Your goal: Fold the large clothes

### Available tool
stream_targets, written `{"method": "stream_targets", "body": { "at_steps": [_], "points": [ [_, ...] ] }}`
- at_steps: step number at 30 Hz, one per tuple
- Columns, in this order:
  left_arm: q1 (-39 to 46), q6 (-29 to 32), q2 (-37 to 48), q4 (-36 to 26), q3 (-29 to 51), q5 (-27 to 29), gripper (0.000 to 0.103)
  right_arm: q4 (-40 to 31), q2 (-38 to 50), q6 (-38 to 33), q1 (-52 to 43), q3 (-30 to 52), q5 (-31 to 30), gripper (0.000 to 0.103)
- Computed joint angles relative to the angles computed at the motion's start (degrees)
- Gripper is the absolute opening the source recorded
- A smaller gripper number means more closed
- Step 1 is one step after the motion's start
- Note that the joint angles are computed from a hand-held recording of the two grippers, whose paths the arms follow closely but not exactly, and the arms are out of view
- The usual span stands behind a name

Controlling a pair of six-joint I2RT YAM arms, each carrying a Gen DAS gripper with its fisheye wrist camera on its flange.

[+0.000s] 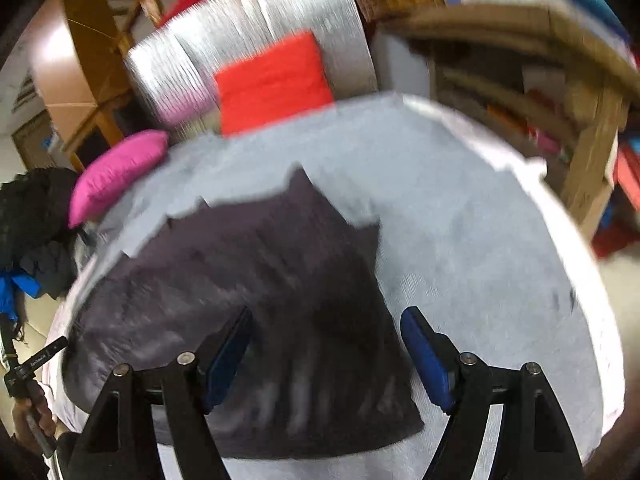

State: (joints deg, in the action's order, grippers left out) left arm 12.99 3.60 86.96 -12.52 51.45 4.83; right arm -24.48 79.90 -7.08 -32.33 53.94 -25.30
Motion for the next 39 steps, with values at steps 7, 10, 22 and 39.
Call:
{"method": "stream_targets", "body": {
  "at_steps": [7,10,22,39],
  "points": [
    [-4.3,0.5,7.1,0.5,2.3,-3.5,0.074,0.9,4.5,-3.2,5.3,0.5,-2.7,0.079],
    [-3.4,0.1,10.5,-2.5,4.7,-2.7,0.074,-2.4,13.3,-2.6,5.1,5.1,-2.2,0.079],
    [-2.8,-1.7,19.7,-7.8,17.0,0.8,0.075,-11.1,28.0,3.7,6.8,25.0,-8.4,0.080],
    [-2.9,-2.0,10.2,-2.0,7.7,-4.7,0.079,-3.8,21.5,8.3,5.4,16.6,-9.1,0.080]
  ]
}}
